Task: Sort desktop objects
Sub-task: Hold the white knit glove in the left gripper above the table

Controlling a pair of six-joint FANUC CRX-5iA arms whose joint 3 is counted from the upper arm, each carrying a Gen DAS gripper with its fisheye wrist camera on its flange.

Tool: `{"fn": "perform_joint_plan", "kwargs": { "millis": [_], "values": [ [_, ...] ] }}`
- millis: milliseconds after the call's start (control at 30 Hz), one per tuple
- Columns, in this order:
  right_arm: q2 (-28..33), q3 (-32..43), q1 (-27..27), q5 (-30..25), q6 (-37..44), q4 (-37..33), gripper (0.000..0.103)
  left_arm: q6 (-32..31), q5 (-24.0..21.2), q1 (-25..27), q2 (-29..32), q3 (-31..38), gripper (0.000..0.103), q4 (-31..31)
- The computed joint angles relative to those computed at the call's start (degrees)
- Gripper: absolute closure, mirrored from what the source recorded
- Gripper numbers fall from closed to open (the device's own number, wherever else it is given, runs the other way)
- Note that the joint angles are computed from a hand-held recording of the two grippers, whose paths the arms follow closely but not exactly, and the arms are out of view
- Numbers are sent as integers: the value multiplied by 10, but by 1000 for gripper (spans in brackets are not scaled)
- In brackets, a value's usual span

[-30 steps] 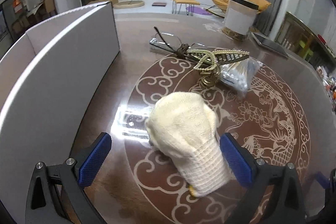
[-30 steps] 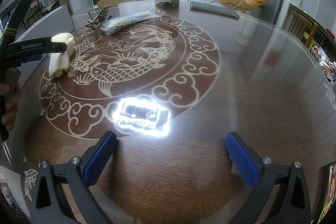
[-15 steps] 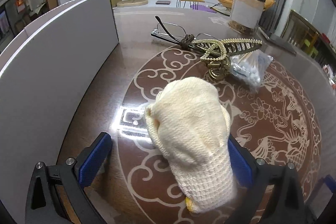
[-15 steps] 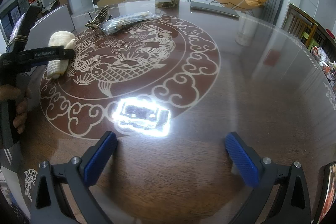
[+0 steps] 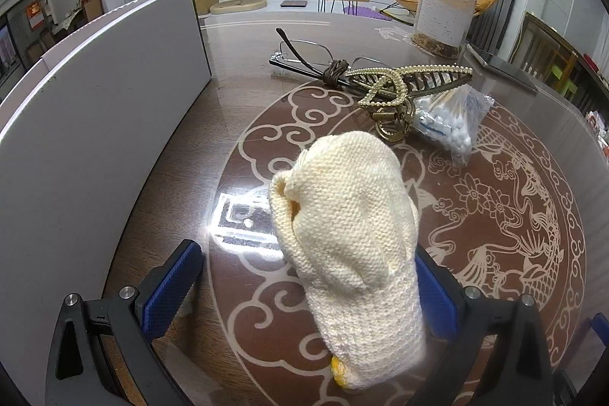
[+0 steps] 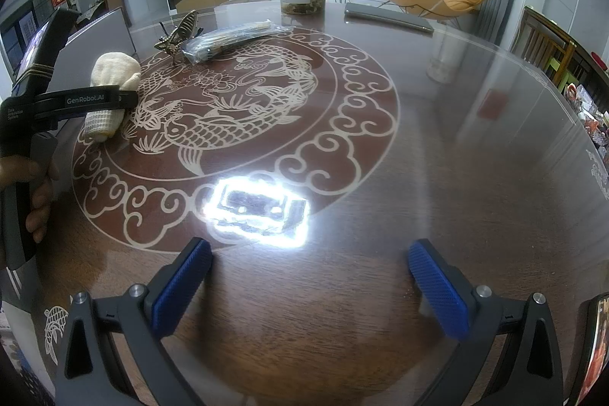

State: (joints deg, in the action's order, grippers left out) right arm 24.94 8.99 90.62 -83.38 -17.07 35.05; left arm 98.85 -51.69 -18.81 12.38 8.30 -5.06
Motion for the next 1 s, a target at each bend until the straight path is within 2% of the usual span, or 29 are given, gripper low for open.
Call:
{"fn": "perform_joint_plan", "kwargs": {
  "millis": [833,867,933,1000],
  "values": [
    [-1,-1,0,2,-1,1,0,-2,1,0,1,0,0,1],
    [-8,-13,0,14,-8,8,0,-1,1,0,1,1,0,0],
    [-57,-95,-10,113,-64,70,0,0,1,-1,2,1,0,-1],
    [-75,-120,-42,149,-84,97,0,1,0,-2,3,3,0,-2]
  ]
}}
